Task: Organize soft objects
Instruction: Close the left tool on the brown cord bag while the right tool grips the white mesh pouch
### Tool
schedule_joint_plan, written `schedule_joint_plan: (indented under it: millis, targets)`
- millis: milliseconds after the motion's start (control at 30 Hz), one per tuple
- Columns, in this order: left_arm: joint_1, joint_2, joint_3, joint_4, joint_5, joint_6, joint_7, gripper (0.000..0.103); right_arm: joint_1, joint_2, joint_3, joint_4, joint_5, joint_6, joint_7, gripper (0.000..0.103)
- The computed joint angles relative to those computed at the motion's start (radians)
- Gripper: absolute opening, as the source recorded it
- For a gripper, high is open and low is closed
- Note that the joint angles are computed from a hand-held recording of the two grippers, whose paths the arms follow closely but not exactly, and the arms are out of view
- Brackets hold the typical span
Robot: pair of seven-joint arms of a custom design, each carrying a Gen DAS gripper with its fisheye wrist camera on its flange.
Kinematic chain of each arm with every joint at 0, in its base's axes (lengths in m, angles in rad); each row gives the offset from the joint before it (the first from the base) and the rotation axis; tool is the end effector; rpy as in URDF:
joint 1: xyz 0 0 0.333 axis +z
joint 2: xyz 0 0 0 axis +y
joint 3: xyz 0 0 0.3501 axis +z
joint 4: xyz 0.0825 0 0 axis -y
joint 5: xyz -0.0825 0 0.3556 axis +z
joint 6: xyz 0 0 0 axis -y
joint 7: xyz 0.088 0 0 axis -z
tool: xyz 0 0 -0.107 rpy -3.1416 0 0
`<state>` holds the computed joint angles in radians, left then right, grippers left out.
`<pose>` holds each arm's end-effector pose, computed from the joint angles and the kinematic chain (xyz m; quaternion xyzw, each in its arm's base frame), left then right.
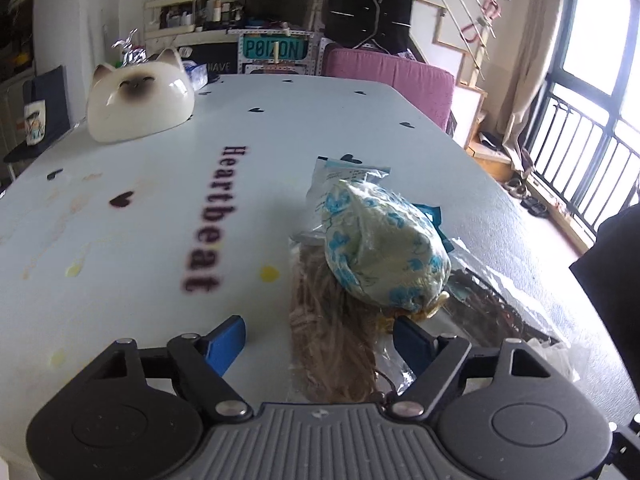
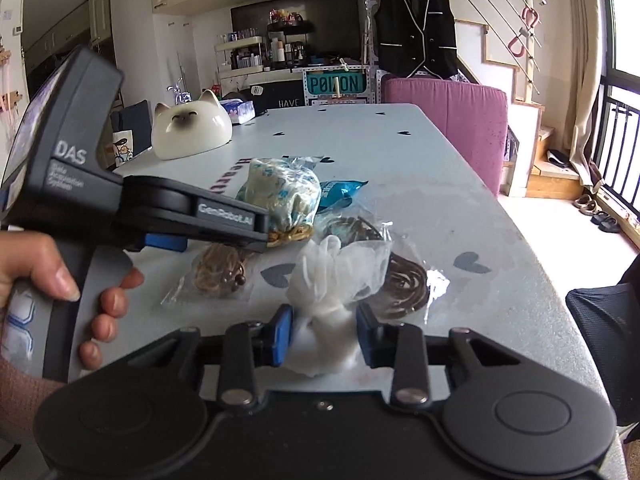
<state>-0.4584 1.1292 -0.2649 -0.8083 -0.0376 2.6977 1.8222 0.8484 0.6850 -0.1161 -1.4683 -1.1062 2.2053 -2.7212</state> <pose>0.7175 -0.4569 0.3516 -0.3878 0.8336 -0.3754 0.1174 0.5515 0.4815 0.3432 -0.4363 0.7718 -0.3775 0.2674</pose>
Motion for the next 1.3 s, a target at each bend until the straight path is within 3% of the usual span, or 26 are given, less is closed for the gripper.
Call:
schedule_joint_plan:
  millis: [100,233,400,567,733,900,1000,1100,1200,1300]
  targets:
    - [0.005,-0.025,-0.005,-0.056,0.012,0.037,0.032,0.074,0.006,0.002,-0.001,0.003,-0.001,-0.008,0.0,0.032]
    - [0.032,-0.076,-0.033,-0.144,0.017,0.044,0.102,0.056,0.012,-0.005,0.0,-0.009,-0.008,-0.009,0.02,0.03]
    - [0.061,-0.151,-0.043,-0.241,0.002,-0.005,0.143,0.054,0.019,-0.018,0.01,-0.023,-0.01,-0.014,0.037,0.03]
    - [0.111,-0.239,-0.071,-0.402,-0.025,0.032,0.192,0.047,0.028,-0.026,0.021,-0.033,-0.013,-0.016,0.057,0.029]
    - [0.151,-0.319,-0.078,-0.538,-0.063,0.068,0.164,0.043,0.038,-0.039,0.033,-0.048,-0.016,-0.011,0.075,0.029]
    - [0.197,-0.371,-0.11,-0.602,-0.112,0.013,0.17,0.045,0.049,-0.049,0.042,-0.057,-0.022,-0.014,0.096,0.029]
    - [0.179,-0.373,-0.089,-0.604,-0.109,0.026,0.157,0.052,0.053,-0.048,0.045,-0.055,-0.025,-0.015,0.106,0.029]
    - [0.155,-0.361,-0.067,-0.591,-0.093,0.052,0.127,0.053,0.059,-0.046,0.046,-0.048,-0.025,-0.023,0.113,0.029]
    - [0.151,-0.358,-0.064,-0.599,-0.075,0.086,0.125,0.045,0.066,-0.046,0.049,-0.044,-0.023,-0.035,0.116,0.029]
    - [0.168,-0.373,-0.081,-0.628,-0.074,0.105,0.134,0.029,0.073,-0.048,0.05,-0.038,-0.019,-0.049,0.111,0.029]
